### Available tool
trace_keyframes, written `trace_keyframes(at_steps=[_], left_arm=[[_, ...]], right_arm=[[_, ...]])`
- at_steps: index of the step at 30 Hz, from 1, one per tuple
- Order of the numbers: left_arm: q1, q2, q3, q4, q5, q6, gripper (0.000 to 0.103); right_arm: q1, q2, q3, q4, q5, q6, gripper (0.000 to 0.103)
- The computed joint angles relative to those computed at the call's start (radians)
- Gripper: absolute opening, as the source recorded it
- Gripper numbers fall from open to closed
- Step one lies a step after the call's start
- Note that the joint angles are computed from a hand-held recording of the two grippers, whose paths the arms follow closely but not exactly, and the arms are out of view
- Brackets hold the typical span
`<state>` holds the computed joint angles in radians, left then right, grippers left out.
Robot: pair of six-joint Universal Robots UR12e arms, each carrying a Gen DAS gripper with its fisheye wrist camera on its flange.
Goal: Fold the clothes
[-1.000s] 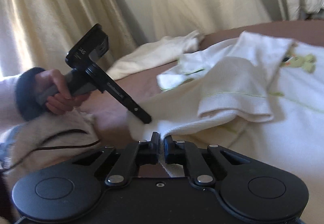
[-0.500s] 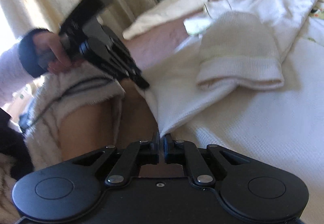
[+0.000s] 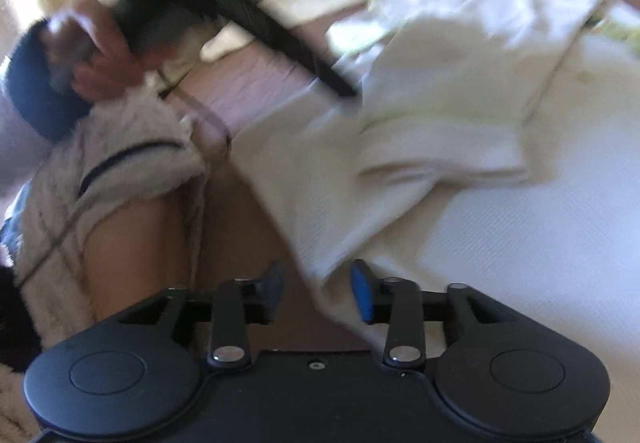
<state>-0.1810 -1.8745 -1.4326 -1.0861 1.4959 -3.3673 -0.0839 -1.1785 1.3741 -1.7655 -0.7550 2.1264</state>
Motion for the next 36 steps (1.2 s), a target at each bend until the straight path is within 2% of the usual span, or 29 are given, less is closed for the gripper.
trace_keyframes(at_steps=[3, 6, 8, 10, 14, 17, 19, 23, 25, 27, 29, 30, 31, 34, 36], left_arm=[[-0.003, -0.037, 0.016, -0.015, -0.004, -0.038, 0.053], [0.002, -0.041, -0.004, 0.038, -0.002, -0.086, 0.049], [-0.002, -0.03, -0.024, 0.093, 0.035, -0.106, 0.027], [-0.004, -0.015, -0.043, 0.147, 0.061, -0.107, 0.022], [-0.006, 0.001, -0.068, 0.232, 0.073, -0.12, 0.006], [-0.001, -0.012, -0.058, 0.293, 0.08, -0.131, 0.005], [0.003, -0.014, -0.044, 0.333, 0.085, -0.148, 0.005], [0.009, -0.025, -0.005, 0.406, 0.117, -0.173, 0.005], [0.016, -0.035, 0.016, 0.439, 0.12, -0.189, 0.005], [0.021, -0.044, 0.028, 0.482, 0.123, -0.199, 0.003], [0.029, -0.055, 0.032, 0.536, 0.112, -0.215, 0.003], [0.035, -0.059, 0.032, 0.561, 0.101, -0.227, 0.003], [0.042, -0.062, 0.031, 0.574, 0.086, -0.243, 0.003], [0.071, -0.074, 0.028, 0.604, 0.04, -0.292, 0.003], [0.093, -0.074, 0.018, 0.598, 0.01, -0.317, 0.003]], right_arm=[[-0.021, -0.009, 0.041, -0.223, 0.013, 0.158, 0.044], [-0.035, -0.003, 0.046, -0.316, 0.005, 0.273, 0.044], [-0.04, -0.005, 0.059, -0.367, -0.007, 0.318, 0.044], [-0.041, -0.003, 0.067, -0.399, -0.006, 0.334, 0.044], [-0.032, -0.009, 0.08, -0.428, -0.034, 0.328, 0.044], [-0.034, -0.012, 0.088, -0.442, -0.017, 0.304, 0.044], [-0.035, -0.011, 0.087, -0.439, 0.012, 0.3, 0.044], [-0.05, 0.006, 0.051, -0.354, 0.167, 0.32, 0.044], [-0.046, 0.013, 0.022, -0.357, 0.186, 0.32, 0.044], [-0.033, 0.02, -0.018, -0.394, 0.161, 0.305, 0.049], [-0.019, 0.029, -0.061, -0.417, 0.128, 0.273, 0.063], [-0.009, 0.035, -0.085, -0.417, 0.104, 0.248, 0.069], [0.003, 0.043, -0.118, -0.394, 0.067, 0.204, 0.069], [0.059, 0.083, -0.249, -0.261, -0.127, 0.04, 0.069], [0.102, 0.124, -0.358, -0.128, -0.293, -0.045, 0.069]])
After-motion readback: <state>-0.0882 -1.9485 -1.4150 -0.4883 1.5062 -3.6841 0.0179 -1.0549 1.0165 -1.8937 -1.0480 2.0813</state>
